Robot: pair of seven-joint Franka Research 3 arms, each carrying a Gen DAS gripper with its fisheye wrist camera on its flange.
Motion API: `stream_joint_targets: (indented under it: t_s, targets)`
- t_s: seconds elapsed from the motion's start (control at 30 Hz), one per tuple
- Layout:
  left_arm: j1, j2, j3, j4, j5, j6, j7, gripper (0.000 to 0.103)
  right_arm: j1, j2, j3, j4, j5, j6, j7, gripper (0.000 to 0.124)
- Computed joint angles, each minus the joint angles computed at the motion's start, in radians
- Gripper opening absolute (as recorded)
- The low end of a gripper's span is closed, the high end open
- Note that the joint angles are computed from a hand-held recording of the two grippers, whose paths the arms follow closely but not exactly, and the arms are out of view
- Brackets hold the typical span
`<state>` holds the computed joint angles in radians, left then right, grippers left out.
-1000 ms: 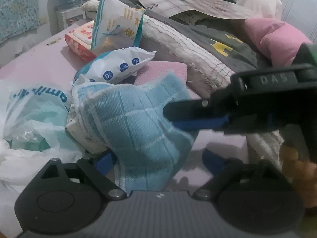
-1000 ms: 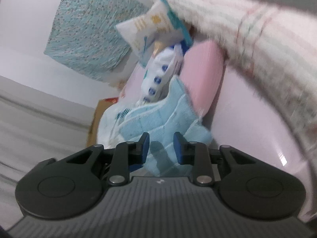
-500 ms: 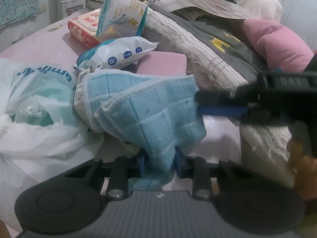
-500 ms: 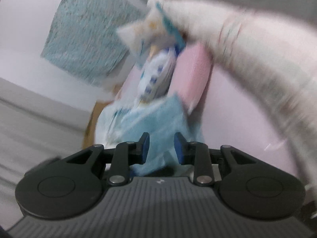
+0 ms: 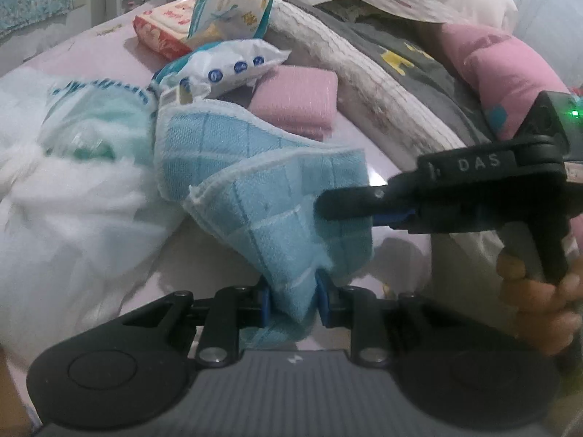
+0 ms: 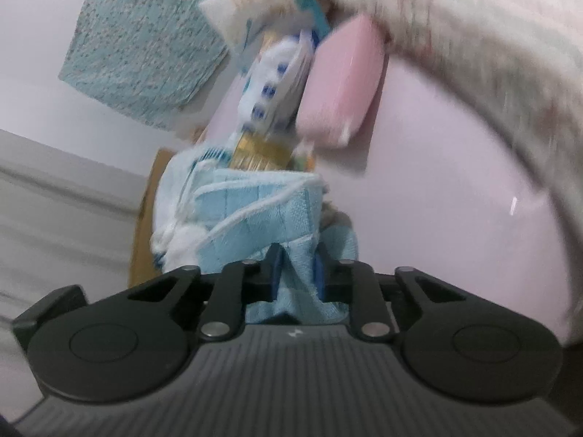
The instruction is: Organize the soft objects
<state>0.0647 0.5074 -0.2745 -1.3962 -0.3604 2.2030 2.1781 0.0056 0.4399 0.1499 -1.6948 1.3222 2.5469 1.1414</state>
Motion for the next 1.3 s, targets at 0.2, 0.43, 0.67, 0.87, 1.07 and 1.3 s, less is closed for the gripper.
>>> stream_joint_targets:
  t_s: [0.2,0.43,0.67,0.87,1.07,1.3]
  targets:
    - [0.033,-0.103,0.017,-0.129,-0.039,0.024,0.034,0.031,0.015,-0.107,-0.007,-0.155,0.076,-0.039,-0.010,0.011]
    - [0.029,-0.122,0.037,-0.153,-0.054,0.105,-0.024,0.046,0.062,-0.132,-0.034,-0.196,0.075,0.003,0.007,0.014]
    - [-0.013,-0.136,0.055,-0.215,0.045,0.248,-0.081,0.047,0.095,-0.211,-0.058,-0.240,0.013,0.155,-0.068,0.015]
    - [-0.022,-0.136,0.053,-0.245,0.131,0.303,-0.131,0.047,0.092,-0.185,-0.051,-0.167,0.089,0.189,-0.200,0.015]
    - [-0.006,-0.162,0.039,-0.283,0.132,0.349,-0.122,0.047,0.109,-0.051,-0.038,-0.046,-0.104,0.128,-0.039,0.015]
    - [0.070,-0.241,-0.034,-0.357,-0.097,0.413,0.173,0.063,0.056,-0.006,0.009,-0.012,-0.126,0.078,-0.009,0.015]
